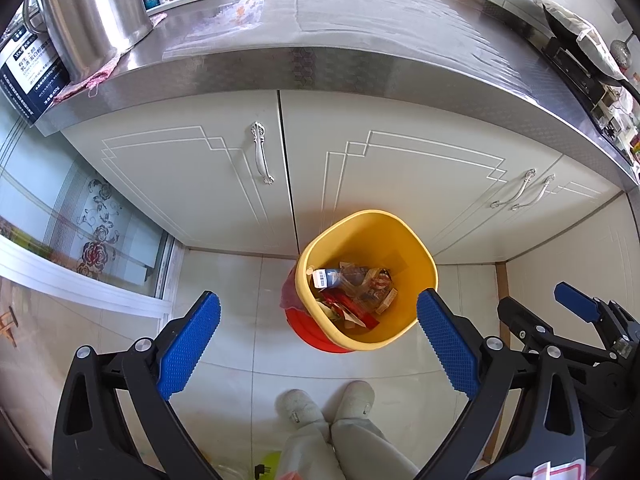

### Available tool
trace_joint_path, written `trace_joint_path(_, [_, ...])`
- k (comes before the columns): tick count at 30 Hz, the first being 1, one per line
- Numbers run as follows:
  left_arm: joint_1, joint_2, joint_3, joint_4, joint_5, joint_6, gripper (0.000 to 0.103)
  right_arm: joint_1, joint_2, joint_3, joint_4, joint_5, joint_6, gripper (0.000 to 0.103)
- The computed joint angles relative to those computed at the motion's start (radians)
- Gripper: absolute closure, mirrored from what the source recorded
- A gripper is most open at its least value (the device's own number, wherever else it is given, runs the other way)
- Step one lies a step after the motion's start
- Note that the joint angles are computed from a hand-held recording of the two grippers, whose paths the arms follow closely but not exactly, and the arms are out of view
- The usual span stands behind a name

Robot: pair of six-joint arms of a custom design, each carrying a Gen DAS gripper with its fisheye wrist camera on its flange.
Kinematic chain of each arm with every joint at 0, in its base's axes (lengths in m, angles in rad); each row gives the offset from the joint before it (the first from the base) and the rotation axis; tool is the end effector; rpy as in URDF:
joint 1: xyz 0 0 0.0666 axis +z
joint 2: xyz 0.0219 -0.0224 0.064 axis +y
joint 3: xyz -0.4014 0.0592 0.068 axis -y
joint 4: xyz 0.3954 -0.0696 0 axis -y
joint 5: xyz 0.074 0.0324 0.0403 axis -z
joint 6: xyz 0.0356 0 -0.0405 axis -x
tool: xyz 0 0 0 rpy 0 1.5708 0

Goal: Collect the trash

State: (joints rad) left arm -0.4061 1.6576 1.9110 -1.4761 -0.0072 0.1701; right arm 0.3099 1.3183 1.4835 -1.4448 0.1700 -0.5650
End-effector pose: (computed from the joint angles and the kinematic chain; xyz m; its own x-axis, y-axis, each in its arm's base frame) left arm 0.5001 -0.2152 0.5206 -0.9176 0.2103 -0.3373 0.2409 0.9692 -0.0511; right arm 0.3911 0.1185 0.4967 -0.9067 0.2638 -0.3292 0.2737 0.9617 0.0168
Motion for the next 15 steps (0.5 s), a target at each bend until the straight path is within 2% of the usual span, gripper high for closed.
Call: trace_joint_path(15, [0.002,0.008,0.009,-0.001,-0.006,-0.007,0.005,-0.003,0.008,0.005,0.0,0.0,0.0,0.02])
